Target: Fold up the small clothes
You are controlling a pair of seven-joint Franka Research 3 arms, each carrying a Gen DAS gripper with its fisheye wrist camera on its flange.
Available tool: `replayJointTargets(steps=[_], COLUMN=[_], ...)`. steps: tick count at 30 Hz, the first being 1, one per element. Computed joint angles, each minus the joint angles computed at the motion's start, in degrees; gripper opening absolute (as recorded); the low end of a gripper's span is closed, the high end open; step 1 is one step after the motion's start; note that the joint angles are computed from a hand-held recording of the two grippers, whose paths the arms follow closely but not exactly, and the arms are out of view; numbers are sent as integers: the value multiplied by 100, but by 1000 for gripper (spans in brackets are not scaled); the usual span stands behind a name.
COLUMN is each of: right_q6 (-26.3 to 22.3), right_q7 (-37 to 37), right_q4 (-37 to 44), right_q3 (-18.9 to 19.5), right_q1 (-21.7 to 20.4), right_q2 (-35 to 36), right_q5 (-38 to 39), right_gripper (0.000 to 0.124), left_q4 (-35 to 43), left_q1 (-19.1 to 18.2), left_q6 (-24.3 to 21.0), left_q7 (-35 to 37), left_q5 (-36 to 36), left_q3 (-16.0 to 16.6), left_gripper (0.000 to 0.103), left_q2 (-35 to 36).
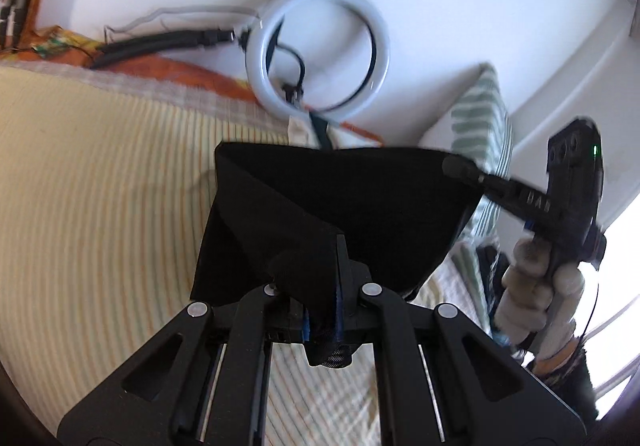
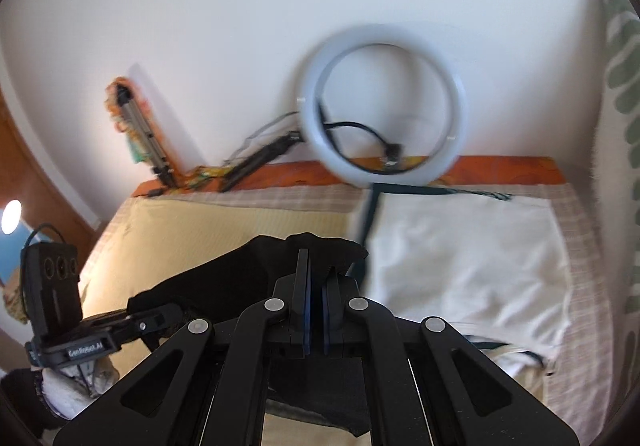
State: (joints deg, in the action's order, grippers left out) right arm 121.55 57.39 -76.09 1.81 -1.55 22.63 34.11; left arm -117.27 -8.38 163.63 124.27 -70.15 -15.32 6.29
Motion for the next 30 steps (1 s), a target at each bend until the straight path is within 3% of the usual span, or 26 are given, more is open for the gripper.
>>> replayJointTargets(steps=[3, 6, 7, 9, 12, 15, 17, 19, 24, 28, 30], right_q6=[88, 76, 49, 17, 16, -13, -44, -46, -129, -203, -256], right_q7=[112, 341, 398, 417, 365, 315, 326, 332, 293, 223, 243], right_q4=[104, 403, 514, 640, 703, 795, 853, 856, 916, 956, 998], right_q3=[-87, -94, -84, -55, 14, 83, 137, 151, 210, 249, 257], right_q1=[-12, -102, -143, -205, -273, -343, -403, -422, -523, -594, -625], right_q2=[246, 576, 683, 807, 907, 1028, 1104, 1126, 1196, 1230, 1264], right_q5=[-184, -229, -230, -266, -249, -152, -29, 14, 191, 330, 391], right_gripper=[2, 2, 2, 2, 2, 2, 3, 3, 4, 4, 6], left_q4=[72, -39, -91, -264, -655, -703, -491, -281, 1228, 2420, 2716], left_q1=[26, 10, 71, 173, 216, 213, 272, 381, 540, 895, 993], left_q6=[-336, -215, -242, -209, 95, 220, 44, 196, -554, -1192, -1171], left_q7=[-304, -944, -1019, -1048, -883, -881, -1203, -1040, -2141, -2283, -2255], left_q5=[177, 930, 1045, 1159, 1142, 1065, 1317, 1107, 2458, 2560, 2674], left_q3=[6, -7, -42, -109, -132, -8, 108, 79, 214, -150, -326], left_gripper=[6, 9, 13, 32, 46, 52, 52, 53, 56, 56, 65], left_q2=[370, 521, 516, 391, 20, -62, 60, 226, 1442, 2427, 2676])
